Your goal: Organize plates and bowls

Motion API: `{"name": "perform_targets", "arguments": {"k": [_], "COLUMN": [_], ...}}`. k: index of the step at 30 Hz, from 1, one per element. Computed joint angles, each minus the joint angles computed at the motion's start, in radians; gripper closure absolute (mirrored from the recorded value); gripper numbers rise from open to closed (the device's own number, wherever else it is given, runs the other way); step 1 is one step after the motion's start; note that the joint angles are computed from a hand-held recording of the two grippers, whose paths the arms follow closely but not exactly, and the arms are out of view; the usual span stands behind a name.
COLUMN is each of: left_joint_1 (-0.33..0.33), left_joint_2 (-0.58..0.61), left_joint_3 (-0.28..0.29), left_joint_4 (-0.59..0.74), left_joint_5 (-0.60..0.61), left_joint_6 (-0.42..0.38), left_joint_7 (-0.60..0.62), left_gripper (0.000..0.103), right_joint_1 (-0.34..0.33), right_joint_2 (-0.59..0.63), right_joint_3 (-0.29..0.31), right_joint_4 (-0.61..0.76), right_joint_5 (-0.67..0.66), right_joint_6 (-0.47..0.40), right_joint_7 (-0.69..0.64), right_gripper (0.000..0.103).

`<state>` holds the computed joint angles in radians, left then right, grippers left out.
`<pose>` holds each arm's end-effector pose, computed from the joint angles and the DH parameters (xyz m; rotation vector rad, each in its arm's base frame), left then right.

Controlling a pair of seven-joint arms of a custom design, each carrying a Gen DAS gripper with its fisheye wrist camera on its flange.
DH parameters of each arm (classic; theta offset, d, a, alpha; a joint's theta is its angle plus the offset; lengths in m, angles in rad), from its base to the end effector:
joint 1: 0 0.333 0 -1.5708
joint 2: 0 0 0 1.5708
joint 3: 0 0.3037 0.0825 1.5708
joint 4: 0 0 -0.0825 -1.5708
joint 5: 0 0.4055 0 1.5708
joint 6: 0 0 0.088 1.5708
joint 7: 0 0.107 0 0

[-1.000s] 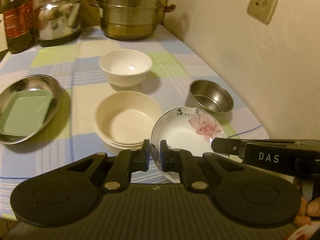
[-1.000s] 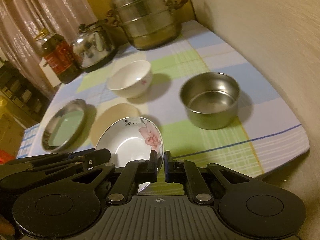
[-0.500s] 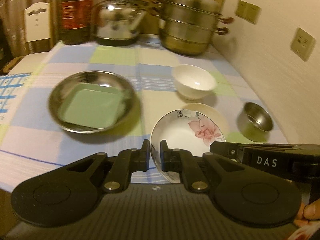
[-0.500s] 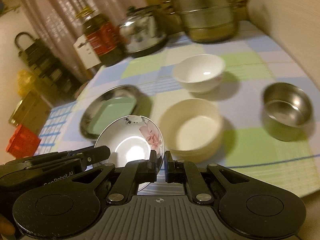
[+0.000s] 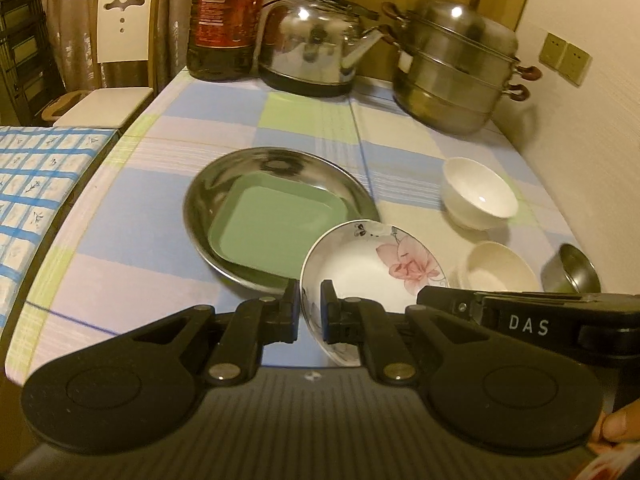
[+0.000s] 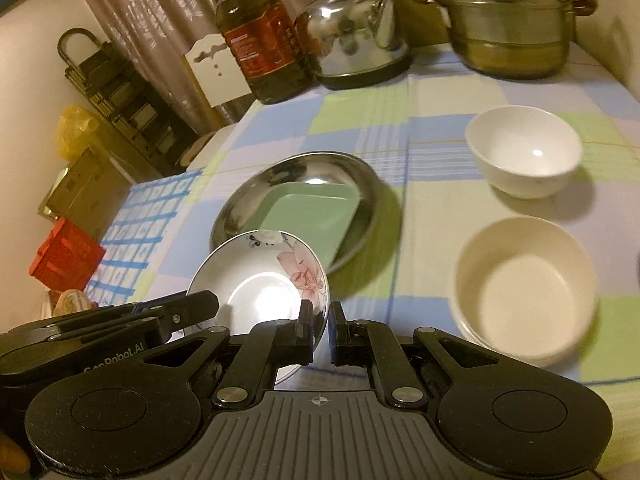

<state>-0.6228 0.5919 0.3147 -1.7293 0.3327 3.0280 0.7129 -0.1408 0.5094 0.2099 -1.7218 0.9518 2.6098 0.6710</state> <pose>0.6716 -0.2740 0.3084 -1.9241 1.7141 -0.8473 0.7070 0.0156 0.3053 -1.8014 1.5272 -0.0571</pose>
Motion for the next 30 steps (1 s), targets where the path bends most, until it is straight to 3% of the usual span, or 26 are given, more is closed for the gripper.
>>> {"name": "perform_targets", "arguments": {"k": [7,13,22,30], "left_joint_1": [0.163,0.274,0.356,0.392], "left_joint_2": [0.073,0.188,0.390,0.560], "left_joint_3": [-0.135,-0.231,-0.302,-0.339], "left_joint_4": [0.115,0.289,0.603,0.874], "left_joint_5": [-0.079,-0.169,-0.255,-0.284], "left_joint_6": [-0.035,-0.100,-0.251,-0.405], "left_joint_7": [0.155,0.308,0.454,0.521], "left_gripper": [0.094,0.094,0.094,0.094], "right_joint_1": [0.046,0.069,0.106,0.139], "right_joint_2": [0.107,0.213,0.414,0.564], "right_joint_3": [-0.001,0.008,0.001,-0.012], "right_joint_4": [0.129,0.262,0.543,0.770], "right_joint_5": [-0.111,-0.248,-0.461,-0.582], "right_joint_6": [0.024,0.035,-0.028,-0.123], "right_joint_7": [0.134,0.292,0.526,0.651], "right_gripper": [0.095,0.095,0.095,0.095]}}
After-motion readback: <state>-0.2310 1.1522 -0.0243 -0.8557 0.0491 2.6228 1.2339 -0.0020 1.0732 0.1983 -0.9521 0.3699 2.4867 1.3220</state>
